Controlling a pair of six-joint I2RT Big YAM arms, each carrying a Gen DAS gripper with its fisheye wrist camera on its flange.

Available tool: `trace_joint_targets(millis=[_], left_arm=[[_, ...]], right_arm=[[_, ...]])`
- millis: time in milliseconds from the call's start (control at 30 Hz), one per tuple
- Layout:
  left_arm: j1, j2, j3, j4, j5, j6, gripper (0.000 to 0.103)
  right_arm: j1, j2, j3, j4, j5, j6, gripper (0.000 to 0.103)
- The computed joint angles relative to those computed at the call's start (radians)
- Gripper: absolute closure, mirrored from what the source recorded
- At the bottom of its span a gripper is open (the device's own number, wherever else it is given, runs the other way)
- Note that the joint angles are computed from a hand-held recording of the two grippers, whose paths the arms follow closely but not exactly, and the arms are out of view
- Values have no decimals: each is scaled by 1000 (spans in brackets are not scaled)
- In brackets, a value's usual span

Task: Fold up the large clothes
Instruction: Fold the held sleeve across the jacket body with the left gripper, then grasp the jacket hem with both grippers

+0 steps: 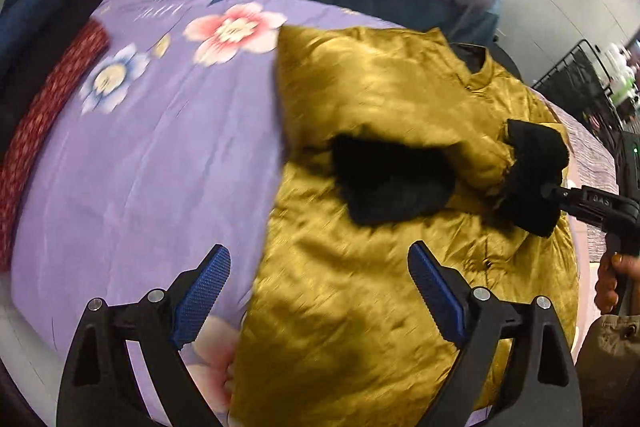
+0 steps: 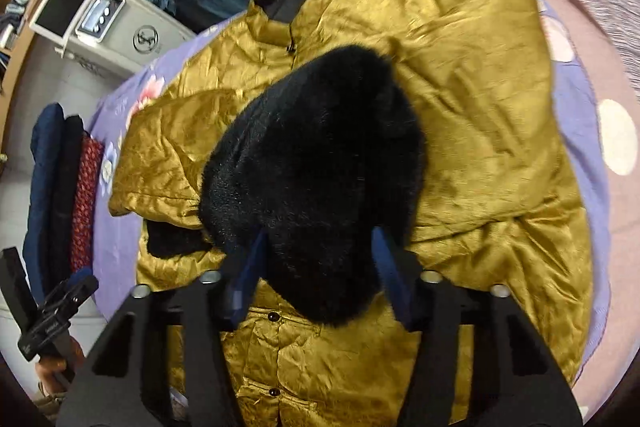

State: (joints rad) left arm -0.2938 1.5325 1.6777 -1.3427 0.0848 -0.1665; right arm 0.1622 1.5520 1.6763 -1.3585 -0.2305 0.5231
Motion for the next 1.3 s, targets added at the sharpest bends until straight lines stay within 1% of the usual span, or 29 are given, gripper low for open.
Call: trace_joint_targets(millis=[33, 67, 100, 133, 167, 267, 300, 333, 400, 433, 500, 567, 600, 633, 700, 800, 867, 900, 933, 1033, 1100, 1167, 1233, 1300], left_arm=[[5, -14, -19, 1, -5, -13, 15], [8, -22, -30, 3, -7, -22, 15], [10, -34, -46, 10, -10, -38, 14], [12, -44, -61, 18, -15, -51, 15], [12, -49, -71, 22, -16, -61, 15], [10, -49, -89, 22, -2, -82, 15], [10, -47, -92, 24, 2, -79, 15], [5, -47, -91, 24, 4, -76, 15], [-7, -41, -85, 28, 5, -62, 14], [-14, -37, -80, 28, 1, -51, 15], [-24, -27, -73, 23, -11, -34, 15], [-31, -19, -68, 15, -24, -21, 14], [-34, -16, -67, 11, -27, -18, 14], [-35, -15, -67, 8, -29, -17, 15], [-36, -16, -71, 5, -28, -15, 14], [-36, -17, -78, -1, -37, -8, 14], [-35, -16, -77, -7, -43, -4, 15], [-34, -17, -77, -8, -44, -1, 14], [-33, -16, -77, -9, -46, 3, 14], [-18, -19, -78, -13, -37, 42, 14], [3, -23, -83, -14, -2, 57, 14], [46, -27, -94, -22, 75, 55, 14], [87, -29, -109, -33, 122, 54, 14], [112, -37, -127, -39, 120, 63, 15]], right_arm=[[9, 7, 19, -12, 42, -19, 82], [24, 8, 51, -3, 115, -59, 84], [31, 3, 65, 13, 158, -93, 88], [43, -1, 90, 26, 215, -135, 89], [61, 4, 133, 28, 307, -204, 90], [92, 22, 193, 33, 488, -338, 91], [92, 30, 201, 27, 518, -359, 91], [85, 37, 203, 14, 518, -362, 91], [59, 49, 182, -25, 463, -323, 91], [42, 55, 156, -51, 425, -285, 91], [15, 67, 114, -106, 374, -228, 91], [-9, 59, 47, -131, 322, -147, 91], [-24, 47, 10, -132, 287, -97, 91], [-40, 22, -30, -113, 244, -48, 91], [-63, -29, -85, -67, 191, 16, 91], [-78, -89, -115, -33, 183, 48, 90], [-87, -127, -129, -21, 173, 50, 77], [-89, -141, -131, -28, 181, 52, 51], [-89, -151, -129, -34, 193, 57, 35], [-101, -224, -178, -33, 212, 42, 35], [-106, -264, -228, -37, 204, 41, 35], [-141, -307, -281, -41, 165, 32, 35], [-187, -377, -366, -41, 100, 25, 35], [-225, -435, -423, -64, 70, 6, 35]])
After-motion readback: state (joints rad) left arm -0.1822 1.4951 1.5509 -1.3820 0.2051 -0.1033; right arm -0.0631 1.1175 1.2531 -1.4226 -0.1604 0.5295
